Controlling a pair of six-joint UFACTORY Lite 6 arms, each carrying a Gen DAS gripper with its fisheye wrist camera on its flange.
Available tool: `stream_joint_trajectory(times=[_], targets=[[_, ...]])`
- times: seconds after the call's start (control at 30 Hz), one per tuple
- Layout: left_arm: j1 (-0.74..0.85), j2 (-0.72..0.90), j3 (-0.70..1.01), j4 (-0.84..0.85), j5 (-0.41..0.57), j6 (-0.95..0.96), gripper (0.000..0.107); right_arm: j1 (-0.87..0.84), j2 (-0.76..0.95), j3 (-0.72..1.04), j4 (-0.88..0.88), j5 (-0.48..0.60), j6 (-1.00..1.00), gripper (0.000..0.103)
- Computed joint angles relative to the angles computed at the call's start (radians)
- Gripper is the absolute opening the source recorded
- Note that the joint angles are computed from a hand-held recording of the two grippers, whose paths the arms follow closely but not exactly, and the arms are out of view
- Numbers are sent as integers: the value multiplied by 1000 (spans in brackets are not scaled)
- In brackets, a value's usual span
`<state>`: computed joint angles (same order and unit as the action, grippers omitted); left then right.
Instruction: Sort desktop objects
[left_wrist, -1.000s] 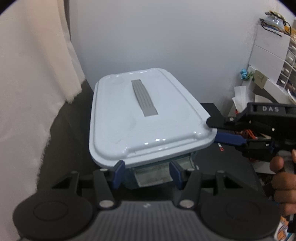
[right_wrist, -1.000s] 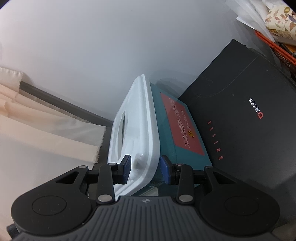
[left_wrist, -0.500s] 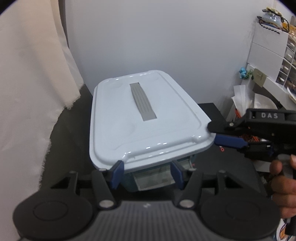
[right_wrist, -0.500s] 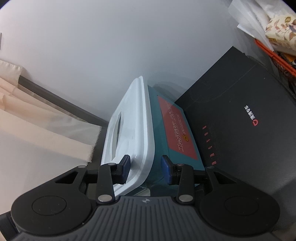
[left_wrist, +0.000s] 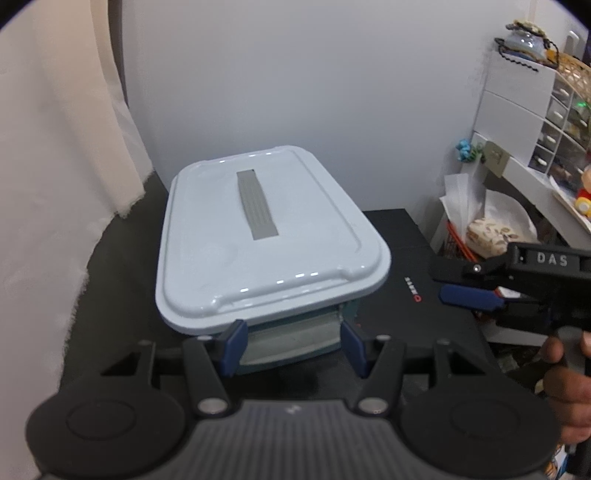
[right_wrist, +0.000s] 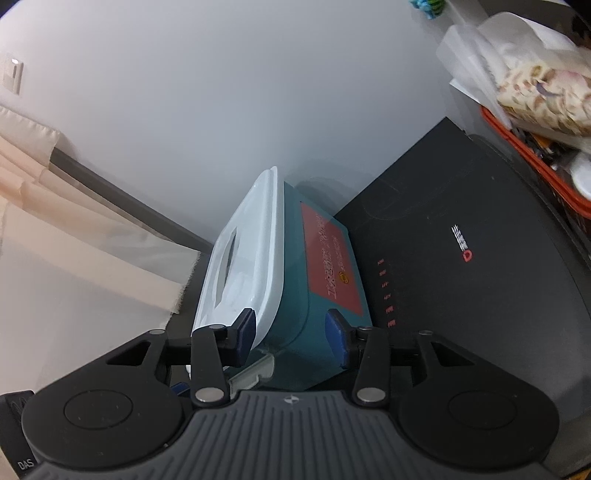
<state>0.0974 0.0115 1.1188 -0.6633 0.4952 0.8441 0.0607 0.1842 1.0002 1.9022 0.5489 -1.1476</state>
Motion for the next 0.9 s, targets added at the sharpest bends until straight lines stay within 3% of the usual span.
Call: stream_joint_trajectory(times=[0.07,0.13,0.33,0.43,0.57,0.73,0.9], targets=[[-6,-22,-17,0,1,-2,60,-7,-30,-39,20,21,-30,48],[-13,-43,-32,2,2,-7,60,-8,-68,-81,35,26,-64,56],[-67,-134,-94,25,-1,-15,59,5,-209,-211,43,-19,-193,66],[-74,-169,-119,-19,18,-2,59,7,-291,-286,60,-34,-278,67],[-91,-207,-154,-28,14,-12,59,42,-410,-369,73,-132,-368,69],[-86,-244,-189,-34,15,-28,60,54,-535,-475,135,-179,-451,87],[-81,-291,-222,-13,21,-55,60,41,-645,-551,138,-178,-470,94]])
